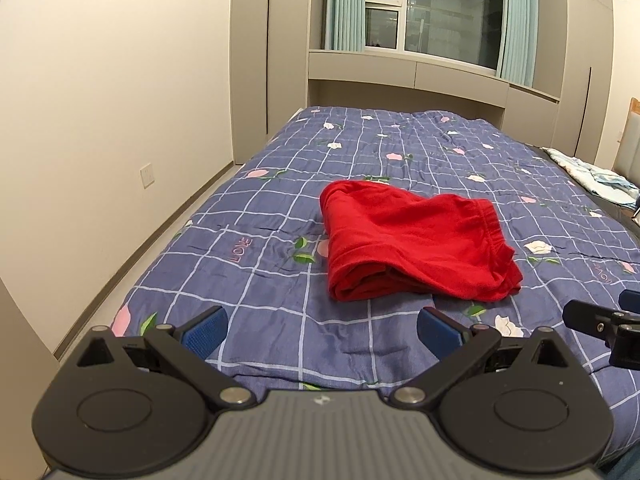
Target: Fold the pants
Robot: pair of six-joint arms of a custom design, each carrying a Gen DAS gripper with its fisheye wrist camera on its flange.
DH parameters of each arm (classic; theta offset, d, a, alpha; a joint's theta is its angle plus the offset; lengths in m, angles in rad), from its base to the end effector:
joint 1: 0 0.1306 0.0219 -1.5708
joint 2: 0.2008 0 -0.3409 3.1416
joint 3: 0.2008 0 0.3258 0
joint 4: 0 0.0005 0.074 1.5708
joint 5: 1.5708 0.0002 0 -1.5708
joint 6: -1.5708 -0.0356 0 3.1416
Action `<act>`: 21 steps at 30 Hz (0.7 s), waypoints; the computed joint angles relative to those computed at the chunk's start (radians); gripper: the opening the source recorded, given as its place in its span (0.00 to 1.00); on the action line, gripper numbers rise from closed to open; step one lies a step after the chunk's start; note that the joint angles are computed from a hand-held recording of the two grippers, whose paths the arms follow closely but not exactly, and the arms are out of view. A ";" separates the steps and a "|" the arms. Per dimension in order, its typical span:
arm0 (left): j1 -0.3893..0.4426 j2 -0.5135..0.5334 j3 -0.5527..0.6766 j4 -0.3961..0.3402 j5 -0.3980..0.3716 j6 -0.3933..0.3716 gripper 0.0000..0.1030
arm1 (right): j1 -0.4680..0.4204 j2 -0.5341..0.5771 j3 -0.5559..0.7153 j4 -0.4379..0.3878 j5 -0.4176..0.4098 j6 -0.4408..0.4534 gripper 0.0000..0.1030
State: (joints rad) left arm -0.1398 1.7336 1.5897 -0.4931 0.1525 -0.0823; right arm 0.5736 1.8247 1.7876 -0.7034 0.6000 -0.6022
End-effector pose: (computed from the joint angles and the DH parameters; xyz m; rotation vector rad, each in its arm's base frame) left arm 0.5470 -0.0829 0.3374 0.3287 2.1818 -0.2003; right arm 0.4928 0.2938 0.3549 0.3226 2.1373 -0.0277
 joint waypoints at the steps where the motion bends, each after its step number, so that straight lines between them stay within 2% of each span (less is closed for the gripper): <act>1: 0.002 0.001 0.002 -0.002 0.002 -0.002 1.00 | -0.002 0.000 -0.001 -0.001 -0.005 -0.002 1.00; 21: 0.001 0.025 0.034 -0.039 0.004 -0.023 1.00 | -0.014 0.021 0.012 -0.021 -0.025 -0.018 1.00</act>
